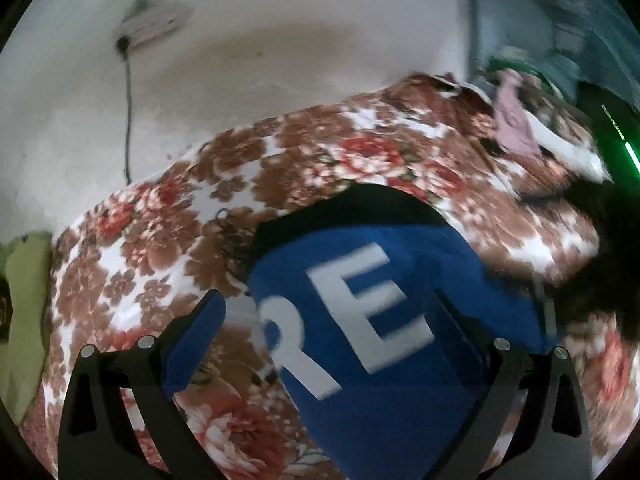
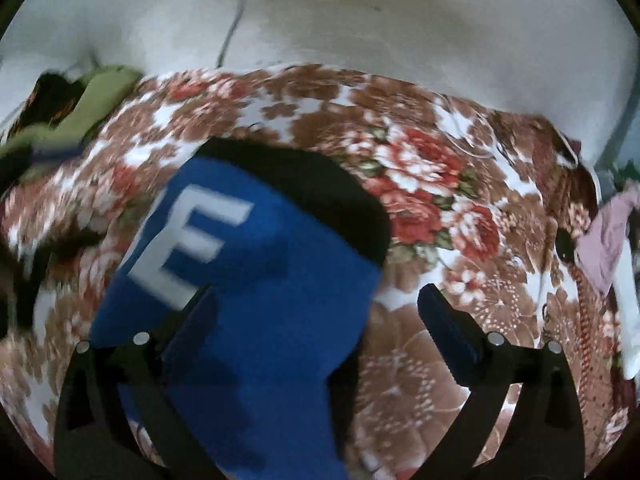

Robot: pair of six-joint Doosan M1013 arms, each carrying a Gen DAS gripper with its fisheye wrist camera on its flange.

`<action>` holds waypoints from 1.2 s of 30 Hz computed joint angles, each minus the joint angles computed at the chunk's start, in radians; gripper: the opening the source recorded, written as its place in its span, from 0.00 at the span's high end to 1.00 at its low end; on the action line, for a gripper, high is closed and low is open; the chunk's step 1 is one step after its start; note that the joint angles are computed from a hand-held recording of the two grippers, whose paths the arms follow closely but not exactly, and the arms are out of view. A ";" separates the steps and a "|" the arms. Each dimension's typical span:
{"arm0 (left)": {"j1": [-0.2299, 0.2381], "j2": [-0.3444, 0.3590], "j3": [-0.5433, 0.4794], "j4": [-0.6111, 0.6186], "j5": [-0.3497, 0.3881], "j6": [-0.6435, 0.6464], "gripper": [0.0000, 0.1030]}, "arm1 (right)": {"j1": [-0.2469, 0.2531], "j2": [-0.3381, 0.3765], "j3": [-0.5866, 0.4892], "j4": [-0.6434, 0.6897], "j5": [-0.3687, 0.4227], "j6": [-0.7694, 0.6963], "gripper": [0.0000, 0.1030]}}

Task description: Fold large clothes

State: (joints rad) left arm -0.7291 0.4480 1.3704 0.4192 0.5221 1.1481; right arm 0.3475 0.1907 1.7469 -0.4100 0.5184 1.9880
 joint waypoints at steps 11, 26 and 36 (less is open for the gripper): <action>0.043 0.206 -0.250 -0.402 0.201 0.413 0.05 | 0.048 0.062 0.027 0.104 -0.062 -0.164 0.05; 0.068 0.205 -0.206 -0.167 0.165 0.213 0.04 | 0.008 0.017 0.117 0.177 -0.071 -0.178 0.05; 0.044 0.040 -0.046 -0.099 0.128 0.033 0.05 | 0.011 -0.067 0.145 0.116 0.017 -0.018 0.05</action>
